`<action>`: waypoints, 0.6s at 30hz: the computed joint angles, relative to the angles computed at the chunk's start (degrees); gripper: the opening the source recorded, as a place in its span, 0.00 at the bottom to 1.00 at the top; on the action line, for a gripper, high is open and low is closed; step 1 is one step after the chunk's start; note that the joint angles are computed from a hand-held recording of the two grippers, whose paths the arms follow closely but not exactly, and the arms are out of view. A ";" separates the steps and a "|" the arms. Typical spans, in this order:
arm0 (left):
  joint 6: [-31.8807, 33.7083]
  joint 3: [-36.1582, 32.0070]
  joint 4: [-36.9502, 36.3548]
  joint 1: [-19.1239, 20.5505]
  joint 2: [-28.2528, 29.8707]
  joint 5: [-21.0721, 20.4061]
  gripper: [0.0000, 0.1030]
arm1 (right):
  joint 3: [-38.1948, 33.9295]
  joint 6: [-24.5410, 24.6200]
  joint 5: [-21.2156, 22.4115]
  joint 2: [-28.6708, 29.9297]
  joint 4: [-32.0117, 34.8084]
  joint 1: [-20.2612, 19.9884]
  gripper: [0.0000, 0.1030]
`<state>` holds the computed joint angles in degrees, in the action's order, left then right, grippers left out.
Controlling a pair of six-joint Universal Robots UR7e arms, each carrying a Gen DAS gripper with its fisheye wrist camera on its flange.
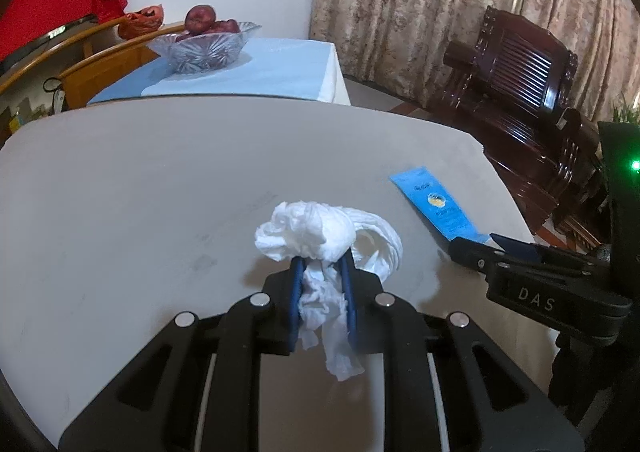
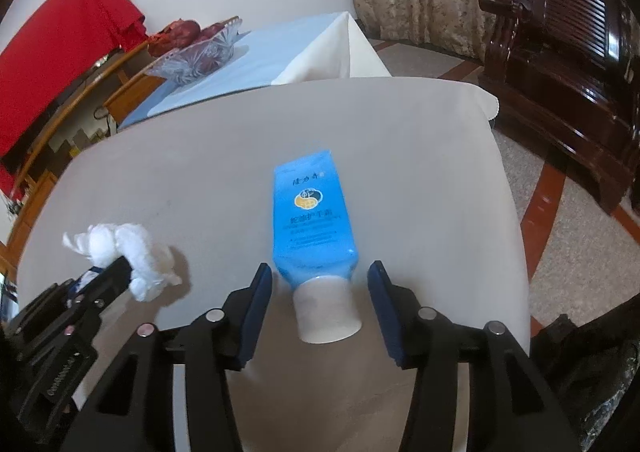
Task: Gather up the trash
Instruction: 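Carry the tube and tissue over the bin and open both tools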
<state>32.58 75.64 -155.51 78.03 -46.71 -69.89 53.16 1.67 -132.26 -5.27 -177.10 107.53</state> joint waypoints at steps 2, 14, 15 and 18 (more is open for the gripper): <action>-0.36 0.01 0.32 0.11 -0.16 -0.03 0.16 | 0.23 0.06 0.16 0.02 -0.16 0.13 0.50; -0.35 0.92 0.06 0.16 -0.75 -0.63 0.16 | 2.45 -2.50 0.34 -0.67 -2.41 0.32 0.28; -0.31 1.15 -0.12 0.08 -0.84 -0.64 0.16 | 3.01 -2.59 0.35 -0.83 -3.04 0.44 0.28; 0.17 2.01 -0.91 -0.23 -1.35 -0.64 0.16 | 5.03 -2.71 0.70 -1.64 -4.78 0.79 0.28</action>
